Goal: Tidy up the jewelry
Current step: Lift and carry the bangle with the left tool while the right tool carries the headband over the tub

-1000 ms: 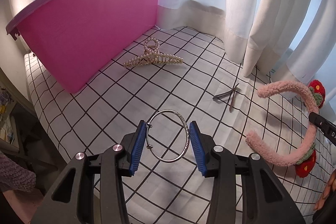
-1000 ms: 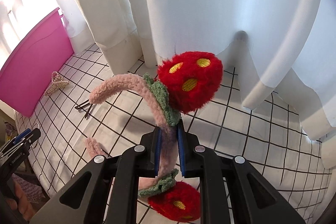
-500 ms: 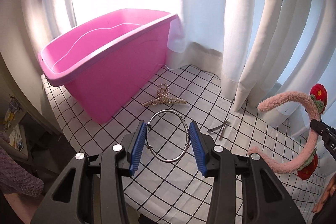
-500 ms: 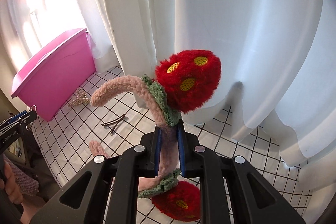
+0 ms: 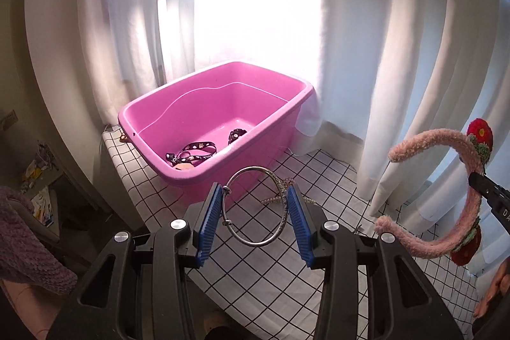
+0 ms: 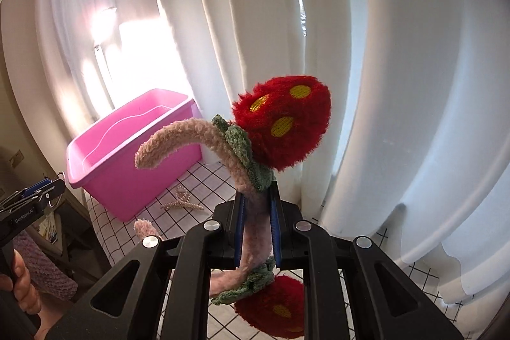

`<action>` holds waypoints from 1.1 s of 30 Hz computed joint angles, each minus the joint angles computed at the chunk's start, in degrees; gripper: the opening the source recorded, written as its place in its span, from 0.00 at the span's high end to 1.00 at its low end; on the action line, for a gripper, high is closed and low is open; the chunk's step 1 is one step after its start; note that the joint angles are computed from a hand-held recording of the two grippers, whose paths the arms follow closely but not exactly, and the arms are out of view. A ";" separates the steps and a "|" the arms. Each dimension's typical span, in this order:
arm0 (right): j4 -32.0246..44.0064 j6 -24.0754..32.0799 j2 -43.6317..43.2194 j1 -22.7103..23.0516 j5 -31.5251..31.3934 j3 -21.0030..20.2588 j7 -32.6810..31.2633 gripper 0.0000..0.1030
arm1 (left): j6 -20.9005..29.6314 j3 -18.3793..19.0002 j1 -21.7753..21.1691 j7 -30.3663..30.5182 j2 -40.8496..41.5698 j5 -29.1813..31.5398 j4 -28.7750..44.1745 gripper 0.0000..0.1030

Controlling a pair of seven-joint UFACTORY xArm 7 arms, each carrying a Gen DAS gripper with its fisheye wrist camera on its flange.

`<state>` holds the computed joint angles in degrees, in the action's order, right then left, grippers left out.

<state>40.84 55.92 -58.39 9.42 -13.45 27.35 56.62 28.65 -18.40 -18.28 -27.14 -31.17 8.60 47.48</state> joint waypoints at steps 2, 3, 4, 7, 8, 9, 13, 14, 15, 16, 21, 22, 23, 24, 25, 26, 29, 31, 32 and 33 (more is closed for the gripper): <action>2.18 -2.72 3.24 -1.67 -0.97 0.73 0.21 0.86 | -0.70 1.60 0.30 0.98 0.05 -0.27 0.19 0.60; 3.63 -3.75 4.97 -2.58 -1.48 1.33 0.58 0.86 | -1.01 2.50 0.35 1.80 0.40 -0.60 0.45 0.60; 5.26 -4.76 6.94 -3.58 -2.12 1.88 0.90 0.86 | -1.42 3.48 0.37 2.85 0.90 -1.01 0.80 0.60; 10.33 -7.31 13.55 -6.85 -4.93 4.22 2.41 0.86 | -3.04 6.41 0.55 7.01 3.62 -2.36 2.73 0.60; 12.68 -7.56 16.07 -8.10 -6.11 5.19 3.16 0.86 | -3.61 7.42 0.56 8.66 4.94 -3.01 3.68 0.60; 14.85 -7.96 18.72 -9.20 -7.36 6.18 4.11 0.86 | -4.05 8.56 0.44 10.52 6.34 -3.90 4.84 0.60; 24.07 -7.87 29.87 -13.13 -14.51 10.71 8.04 0.86 | -6.32 12.62 0.13 18.51 12.08 -8.42 9.60 0.60; 26.53 -7.14 32.66 -14.08 -16.55 12.13 9.15 0.86 | -6.72 13.32 0.15 20.46 13.75 -9.64 10.95 0.60; 28.75 -6.49 35.45 -14.88 -18.52 13.45 10.30 0.86 | -6.67 13.99 0.09 22.49 15.69 -11.10 12.63 0.60; 31.05 -5.77 38.40 -15.57 -20.56 14.73 11.33 0.86 | -6.24 14.71 -0.08 24.79 17.54 -13.01 14.33 0.60; 43.54 0.86 54.39 -15.99 -33.62 20.69 16.13 0.86 | -5.24 16.03 1.09 35.94 25.25 -22.23 21.48 0.60; 45.61 1.63 57.38 -15.06 -35.89 20.90 16.48 0.86 | -4.59 15.89 1.69 37.77 26.75 -23.67 23.14 0.60; 48.40 3.53 60.89 -13.63 -38.29 21.04 16.37 0.86 | -3.86 15.70 2.41 39.43 28.16 -24.95 24.78 0.60; 51.30 5.60 64.26 -11.83 -40.43 20.88 16.05 0.86 | -3.21 15.37 3.15 40.77 29.47 -25.96 26.32 0.60; 53.90 6.93 67.21 -10.07 -42.11 20.35 15.73 0.86 | -2.64 15.01 3.87 42.07 30.68 -26.83 27.74 0.60; 56.57 8.32 70.03 -8.17 -43.47 19.67 15.34 0.86 | -2.11 14.63 4.57 43.01 31.93 -27.32 29.13 0.60; 63.29 11.38 76.52 -3.34 -45.25 17.16 12.98 0.86 | -0.30 13.58 6.35 44.80 35.35 -27.91 32.82 0.60; 68.71 13.39 81.09 0.07 -45.76 15.33 10.68 0.86 | 1.58 12.92 7.21 45.06 37.39 -27.98 34.93 0.60; 71.21 14.32 83.05 1.52 -45.58 14.48 9.24 0.86 | 2.51 12.68 7.50 44.86 38.35 -27.64 35.88 0.60; 73.68 15.29 84.89 2.97 -45.51 13.54 7.88 0.86 | 3.43 12.47 7.73 44.51 39.17 -27.23 36.71 0.60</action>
